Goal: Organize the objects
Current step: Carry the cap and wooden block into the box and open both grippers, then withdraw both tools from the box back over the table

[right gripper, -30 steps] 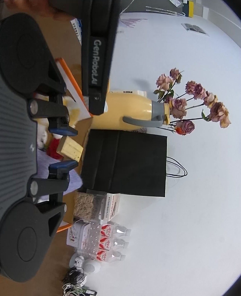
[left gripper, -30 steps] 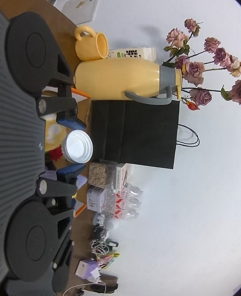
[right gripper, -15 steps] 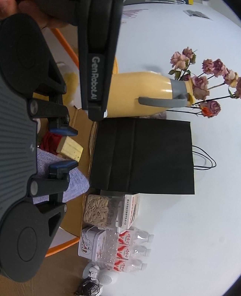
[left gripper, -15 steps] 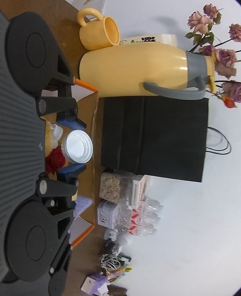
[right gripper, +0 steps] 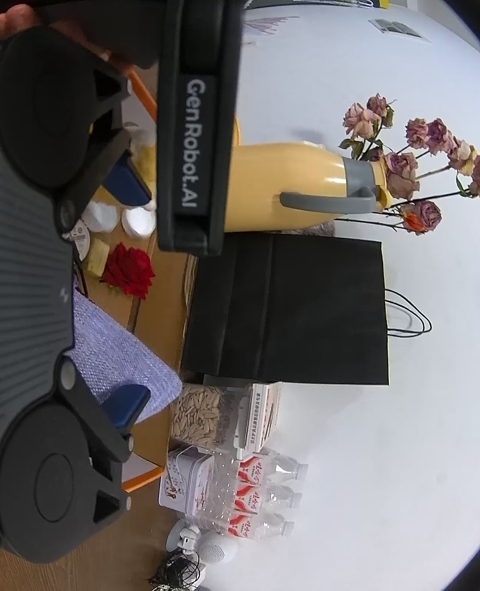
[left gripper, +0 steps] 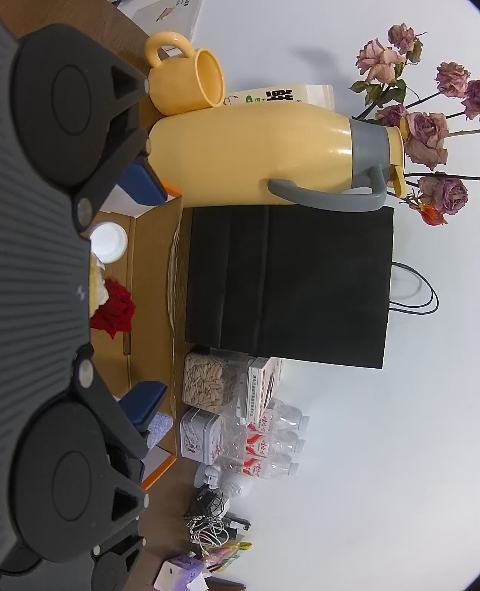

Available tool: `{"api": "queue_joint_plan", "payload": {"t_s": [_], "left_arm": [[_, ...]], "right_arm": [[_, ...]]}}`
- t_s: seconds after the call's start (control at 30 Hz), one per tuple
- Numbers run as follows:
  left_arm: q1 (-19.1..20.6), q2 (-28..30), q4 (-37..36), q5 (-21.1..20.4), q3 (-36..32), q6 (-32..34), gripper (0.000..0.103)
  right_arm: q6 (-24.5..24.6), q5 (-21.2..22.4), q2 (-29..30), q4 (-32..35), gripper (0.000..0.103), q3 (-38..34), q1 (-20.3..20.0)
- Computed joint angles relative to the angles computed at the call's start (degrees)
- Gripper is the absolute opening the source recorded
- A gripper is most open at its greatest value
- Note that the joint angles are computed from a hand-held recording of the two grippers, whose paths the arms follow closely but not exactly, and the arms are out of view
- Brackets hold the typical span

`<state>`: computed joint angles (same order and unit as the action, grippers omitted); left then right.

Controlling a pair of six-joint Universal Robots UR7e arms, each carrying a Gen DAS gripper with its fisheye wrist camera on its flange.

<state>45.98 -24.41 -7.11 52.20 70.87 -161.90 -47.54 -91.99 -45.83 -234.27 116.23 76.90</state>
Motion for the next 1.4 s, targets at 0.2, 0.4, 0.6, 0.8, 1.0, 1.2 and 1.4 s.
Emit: {"api": "queue_joint_plan", "payload": {"t_s": [0.2, 0.4, 0.6, 0.8, 1.0, 1.2, 1.4], "left_arm": [[-0.2, -0.2, -0.3, 0.3, 0.6, 0.4, 0.103], [-0.8, -2.0, -2.6, 1.0, 3.5, 0.9, 0.103], [-1.8, -4.7, -7.0, 1.5, 8.2, 1.3, 0.103], [-3.2, -8.0, -11.2, 0.5, 14.0, 0.9, 0.103], [-4.8, -11.0, -12.9, -1.2, 19.4, 0.0, 0.103], [-5.9, -13.9, -14.2, -3.0, 25.1, -1.6, 0.103], [-7.1, -16.4, -13.5, -5.4, 30.5, -5.5, 0.103]], "right_arm": [[0.3, 0.2, -0.4, 0.3, 0.103, 0.2, -0.1], [-0.5, 0.5, -0.7, -0.7, 0.103, 1.2, 0.2], [-1.0, 1.2, -1.0, -3.2, 0.103, 2.6, 0.5], [-1.5, 1.7, -1.5, -6.2, 0.103, 5.2, 0.5], [-2.9, 1.4, -1.4, -9.8, 0.103, 8.5, 0.3], [-3.1, 2.2, -1.2, -14.0, 0.103, 12.9, -0.3], [-2.8, 2.4, -0.7, -17.4, 0.103, 17.5, -1.4]]}}
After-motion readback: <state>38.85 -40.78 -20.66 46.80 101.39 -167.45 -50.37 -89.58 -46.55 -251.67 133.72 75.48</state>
